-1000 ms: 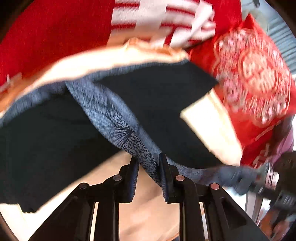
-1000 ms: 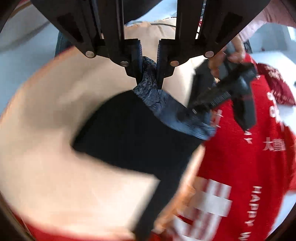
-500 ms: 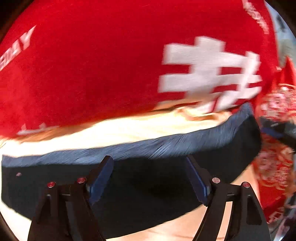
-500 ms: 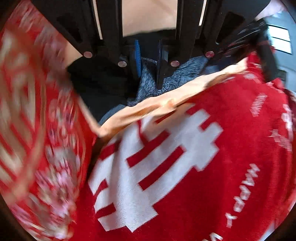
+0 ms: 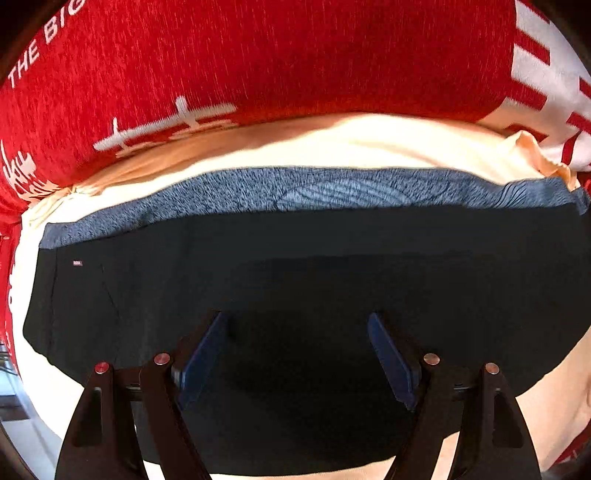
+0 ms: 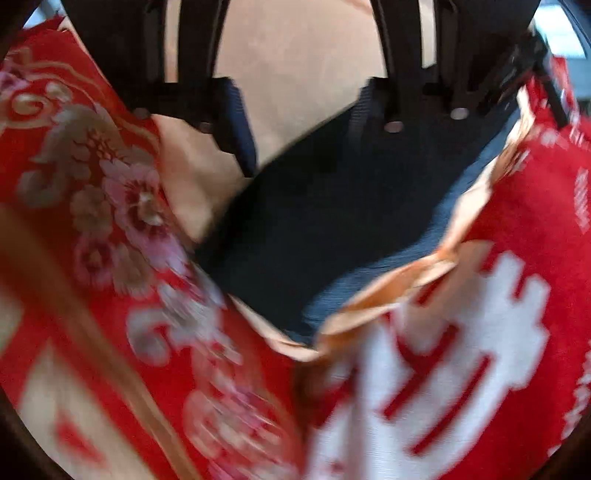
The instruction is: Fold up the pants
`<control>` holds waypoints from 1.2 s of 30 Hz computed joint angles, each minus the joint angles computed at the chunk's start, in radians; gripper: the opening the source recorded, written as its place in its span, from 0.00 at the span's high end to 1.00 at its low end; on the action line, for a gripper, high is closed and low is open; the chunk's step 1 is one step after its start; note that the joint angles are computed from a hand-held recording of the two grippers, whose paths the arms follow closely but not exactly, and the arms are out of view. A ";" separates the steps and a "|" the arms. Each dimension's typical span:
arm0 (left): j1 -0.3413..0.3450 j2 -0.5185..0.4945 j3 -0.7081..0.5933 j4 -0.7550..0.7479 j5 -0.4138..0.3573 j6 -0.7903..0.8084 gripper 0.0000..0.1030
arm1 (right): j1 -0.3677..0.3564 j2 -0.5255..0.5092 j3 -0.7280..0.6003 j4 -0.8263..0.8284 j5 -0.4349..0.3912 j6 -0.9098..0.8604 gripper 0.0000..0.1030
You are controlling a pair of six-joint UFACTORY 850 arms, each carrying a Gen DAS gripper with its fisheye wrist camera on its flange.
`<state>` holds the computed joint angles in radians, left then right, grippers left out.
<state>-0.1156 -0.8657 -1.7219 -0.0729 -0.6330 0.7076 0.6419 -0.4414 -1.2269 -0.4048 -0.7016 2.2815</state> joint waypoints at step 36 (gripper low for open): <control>-0.072 -0.316 -0.567 0.127 -0.098 -0.266 0.01 | -0.119 -0.184 -0.204 -0.001 -0.231 -0.572 0.86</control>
<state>-0.1880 -1.1818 -2.2888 0.0536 -0.7313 0.4415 0.5226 -0.6252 -1.4307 -0.4053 -0.9325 1.7098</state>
